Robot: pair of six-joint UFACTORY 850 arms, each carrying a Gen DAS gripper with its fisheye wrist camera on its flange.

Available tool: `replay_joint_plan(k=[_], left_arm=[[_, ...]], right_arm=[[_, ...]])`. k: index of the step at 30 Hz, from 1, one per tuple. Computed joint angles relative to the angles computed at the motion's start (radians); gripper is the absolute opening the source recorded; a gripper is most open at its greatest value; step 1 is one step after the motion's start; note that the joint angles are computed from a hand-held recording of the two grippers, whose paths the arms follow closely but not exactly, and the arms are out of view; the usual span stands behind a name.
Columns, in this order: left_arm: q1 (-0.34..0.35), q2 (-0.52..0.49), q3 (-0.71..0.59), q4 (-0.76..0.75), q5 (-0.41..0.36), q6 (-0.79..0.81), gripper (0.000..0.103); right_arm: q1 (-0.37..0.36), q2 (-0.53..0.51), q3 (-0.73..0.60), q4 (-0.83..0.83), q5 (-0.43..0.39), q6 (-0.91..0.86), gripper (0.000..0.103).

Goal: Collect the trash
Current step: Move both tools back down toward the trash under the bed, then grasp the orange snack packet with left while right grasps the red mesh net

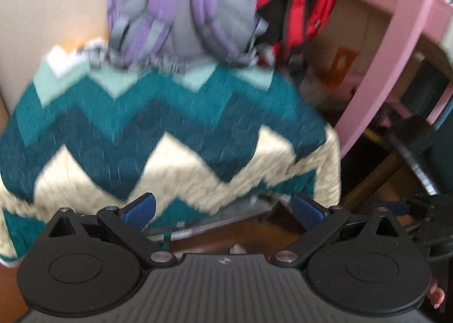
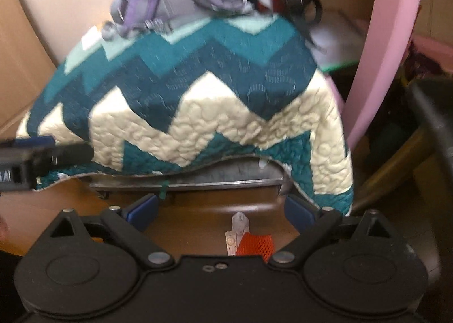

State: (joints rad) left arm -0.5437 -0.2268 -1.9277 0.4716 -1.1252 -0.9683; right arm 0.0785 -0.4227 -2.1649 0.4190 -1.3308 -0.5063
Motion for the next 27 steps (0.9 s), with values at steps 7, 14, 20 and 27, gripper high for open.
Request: replay_joint_plan(k=[7, 14, 20, 27], left_arm=[[-0.003, 0.018, 0.189, -0.061, 0.02, 0.004, 0.103], [-0.056, -0.007, 0.342, -0.133, 0.027, 0.101, 0.103], [-0.084, -0.052, 0.422, -0.27, 0.062, 0.257, 0.103], [-0.095, -0.1, 0.505, -0.46, 0.129, 0.391, 0.102]], right_arm=[[0.025, -0.011, 0.158, -0.064, 0.063, -0.024, 0.096], [0.036, -0.05, 0.255, -0.13, 0.118, -0.049, 0.096], [0.047, -0.099, 0.308, -0.162, 0.128, -0.084, 0.096], [0.061, -0.143, 0.378, -0.206, 0.149, -0.112, 0.095]])
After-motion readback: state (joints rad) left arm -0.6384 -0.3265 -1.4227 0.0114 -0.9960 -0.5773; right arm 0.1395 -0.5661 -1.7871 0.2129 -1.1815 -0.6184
